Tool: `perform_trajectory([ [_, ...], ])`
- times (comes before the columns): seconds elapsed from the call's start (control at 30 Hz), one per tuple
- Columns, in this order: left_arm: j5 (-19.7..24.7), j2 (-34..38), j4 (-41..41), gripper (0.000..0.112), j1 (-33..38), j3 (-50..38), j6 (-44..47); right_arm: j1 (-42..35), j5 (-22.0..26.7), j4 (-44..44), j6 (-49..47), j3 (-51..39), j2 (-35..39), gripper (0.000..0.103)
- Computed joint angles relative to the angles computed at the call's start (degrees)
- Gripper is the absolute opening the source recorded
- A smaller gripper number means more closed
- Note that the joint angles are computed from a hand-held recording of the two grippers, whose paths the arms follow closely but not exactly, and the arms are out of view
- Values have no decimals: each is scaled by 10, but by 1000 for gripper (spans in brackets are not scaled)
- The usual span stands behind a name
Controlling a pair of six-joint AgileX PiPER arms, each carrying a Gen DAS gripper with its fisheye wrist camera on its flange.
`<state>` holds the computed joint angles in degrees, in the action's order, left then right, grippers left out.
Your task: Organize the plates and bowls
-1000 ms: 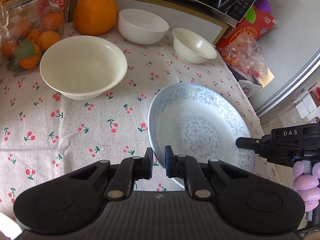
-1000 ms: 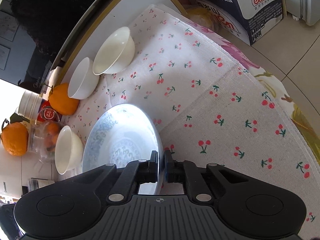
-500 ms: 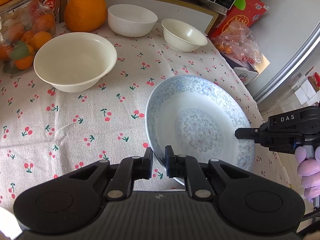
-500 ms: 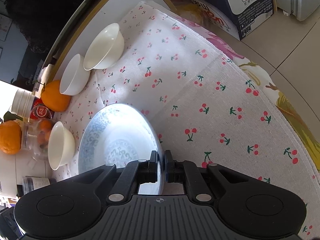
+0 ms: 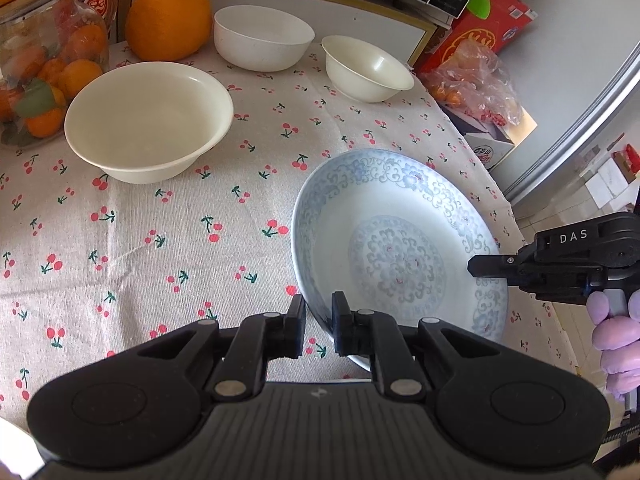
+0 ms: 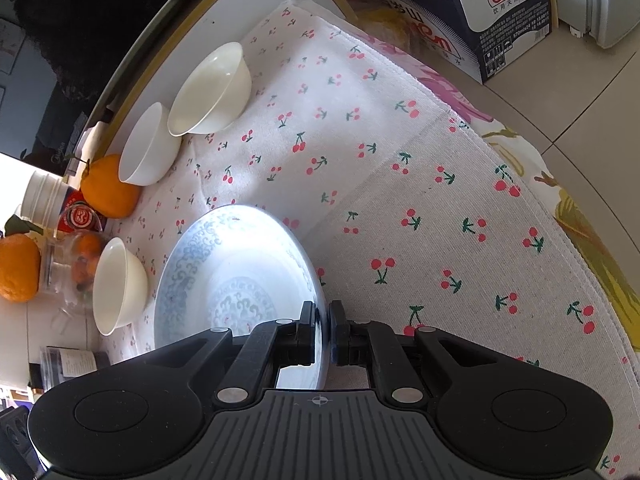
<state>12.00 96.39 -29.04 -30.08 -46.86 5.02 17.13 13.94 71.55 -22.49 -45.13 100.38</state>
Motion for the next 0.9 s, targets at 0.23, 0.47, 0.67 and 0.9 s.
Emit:
perform_trajectory([
  [0.23,13,-11,32,31,5,2,-26,2,0,-55,33,-4,-11,16],
  [0.47,9,-50,14,62,11,31,11,4,1,-36,-9,18,-46,63],
  [0.67,1,-100,28,91,15,68,32,26,-7,-9,-78,48,-85,82],
  [0.9,1,-155,76,98,12,112,31,83,-40,23,-173,90,-134,90],
])
